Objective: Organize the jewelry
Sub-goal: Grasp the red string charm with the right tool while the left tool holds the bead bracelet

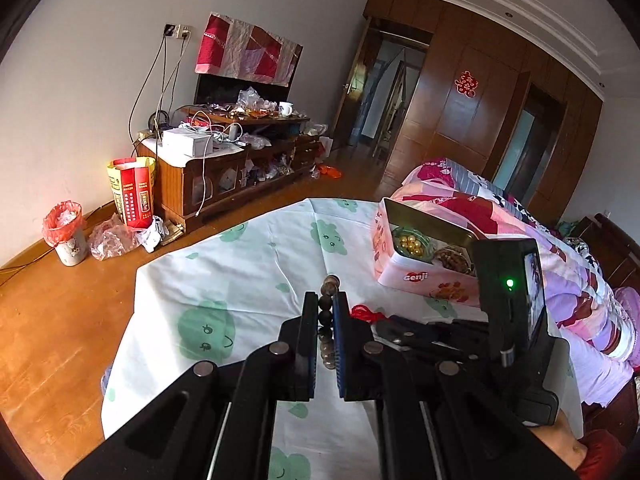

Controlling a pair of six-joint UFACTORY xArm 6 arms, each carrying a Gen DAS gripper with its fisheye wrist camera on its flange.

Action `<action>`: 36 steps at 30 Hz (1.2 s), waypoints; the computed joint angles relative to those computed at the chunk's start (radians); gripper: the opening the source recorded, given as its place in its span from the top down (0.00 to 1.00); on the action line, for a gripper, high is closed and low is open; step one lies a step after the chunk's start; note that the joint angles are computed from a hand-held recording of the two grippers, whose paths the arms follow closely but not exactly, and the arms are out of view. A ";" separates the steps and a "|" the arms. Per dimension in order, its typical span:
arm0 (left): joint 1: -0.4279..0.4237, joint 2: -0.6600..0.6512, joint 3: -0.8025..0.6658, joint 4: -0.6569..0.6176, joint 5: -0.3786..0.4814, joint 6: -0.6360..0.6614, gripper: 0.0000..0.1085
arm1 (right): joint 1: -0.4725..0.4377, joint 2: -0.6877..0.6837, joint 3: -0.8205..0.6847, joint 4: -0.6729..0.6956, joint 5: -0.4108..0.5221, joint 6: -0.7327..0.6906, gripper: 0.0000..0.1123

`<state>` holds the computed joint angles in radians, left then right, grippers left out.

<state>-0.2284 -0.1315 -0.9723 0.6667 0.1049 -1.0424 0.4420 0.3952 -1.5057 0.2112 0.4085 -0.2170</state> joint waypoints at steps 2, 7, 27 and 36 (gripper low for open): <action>-0.003 0.004 0.002 -0.032 -0.006 0.027 0.95 | -0.004 -0.008 0.013 0.039 -0.002 -0.044 0.92; -0.017 0.014 -0.004 -0.063 0.007 0.059 0.95 | -0.019 -0.056 0.075 0.372 -0.066 -0.276 0.93; -0.048 0.037 -0.043 -0.091 0.019 0.110 0.95 | -0.047 -0.161 0.163 0.733 -0.054 -0.479 0.83; -0.040 0.032 -0.032 -0.125 0.013 0.123 0.95 | -0.022 -0.069 0.086 0.336 0.009 -0.237 0.78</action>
<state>-0.2686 -0.0996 -1.0047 0.5417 0.1178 -0.9189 0.4196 0.3265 -1.4199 0.5468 0.4171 -0.4539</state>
